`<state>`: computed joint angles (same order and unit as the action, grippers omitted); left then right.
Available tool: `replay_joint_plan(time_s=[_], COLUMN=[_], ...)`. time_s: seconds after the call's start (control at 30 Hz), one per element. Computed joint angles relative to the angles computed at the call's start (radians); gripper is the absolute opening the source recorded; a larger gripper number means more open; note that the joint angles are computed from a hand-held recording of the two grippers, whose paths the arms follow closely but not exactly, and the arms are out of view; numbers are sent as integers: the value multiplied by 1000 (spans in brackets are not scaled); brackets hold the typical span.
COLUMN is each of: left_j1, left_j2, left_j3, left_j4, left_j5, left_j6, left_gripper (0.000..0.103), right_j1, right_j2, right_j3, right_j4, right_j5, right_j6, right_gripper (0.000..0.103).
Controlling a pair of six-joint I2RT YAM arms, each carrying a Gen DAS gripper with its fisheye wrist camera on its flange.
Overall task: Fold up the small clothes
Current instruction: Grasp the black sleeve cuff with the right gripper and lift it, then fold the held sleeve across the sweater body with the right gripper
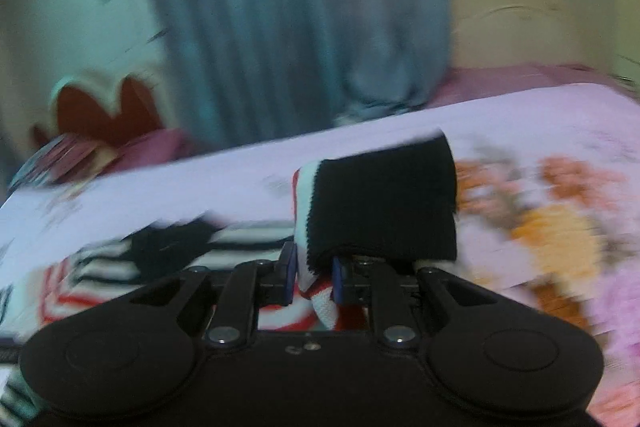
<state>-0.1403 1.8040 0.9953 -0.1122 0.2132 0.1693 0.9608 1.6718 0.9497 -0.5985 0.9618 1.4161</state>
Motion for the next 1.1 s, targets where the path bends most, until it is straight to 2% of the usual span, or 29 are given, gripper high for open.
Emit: replay_joint_plan(time_s=[0.13, 0.23, 0.3, 0.37, 0.47, 0.57, 0.67, 0.73, 0.8, 0.83, 0.93, 0.97, 1.0, 1.1], left_j1=[42, 57, 56, 43, 17, 3, -3, -14, -19, -23, -33, -30, -30, -25], left_j2=[54, 100, 132, 149, 180, 213, 232, 241, 240, 238, 242, 243, 245, 209], left_j3=[80, 145, 190, 210, 237, 264, 253, 237, 216, 203, 193, 189, 189, 160], left_j4=[-67, -139, -198, -227, -269, -336, -332, -300, -266, -242, -213, -199, -198, -157], left_j5=[82, 144, 190, 212, 238, 287, 338, 352, 360, 362, 346, 350, 354, 383], left_j6=[15, 35, 72, 92, 106, 101, 64, 36, 19, 10, 18, 23, 26, 23], left_gripper=[103, 103, 103, 103, 103, 102, 102, 89, 63, 59, 35, 20, 10, 8], right_j1=[-20, -34, -31, -8, 24, 78, 126, 151, 175, 179, 176, 169, 159, 123], right_j2=[206, 319, 374, 384, 349, 340, 321, 317, 318, 321, 301, 298, 301, 291], right_j3=[140, 219, 280, 305, 307, 335, 316, 300, 287, 278, 214, 194, 183, 131], right_j4=[164, 246, 249, 239, 162, -7, -161, -260, -361, -386, -407, -401, -391, -320], right_j5=[-117, -223, -262, -246, -209, -155, -122, -120, -124, -131, -165, -175, -181, -198], right_j6=[-158, -221, -235, -226, -203, -73, 80, 188, 291, 323, 411, 424, 425, 399], right_gripper=[18, 27, 47, 59, 60, 60, 61, 61, 61, 61, 61, 61, 61, 61])
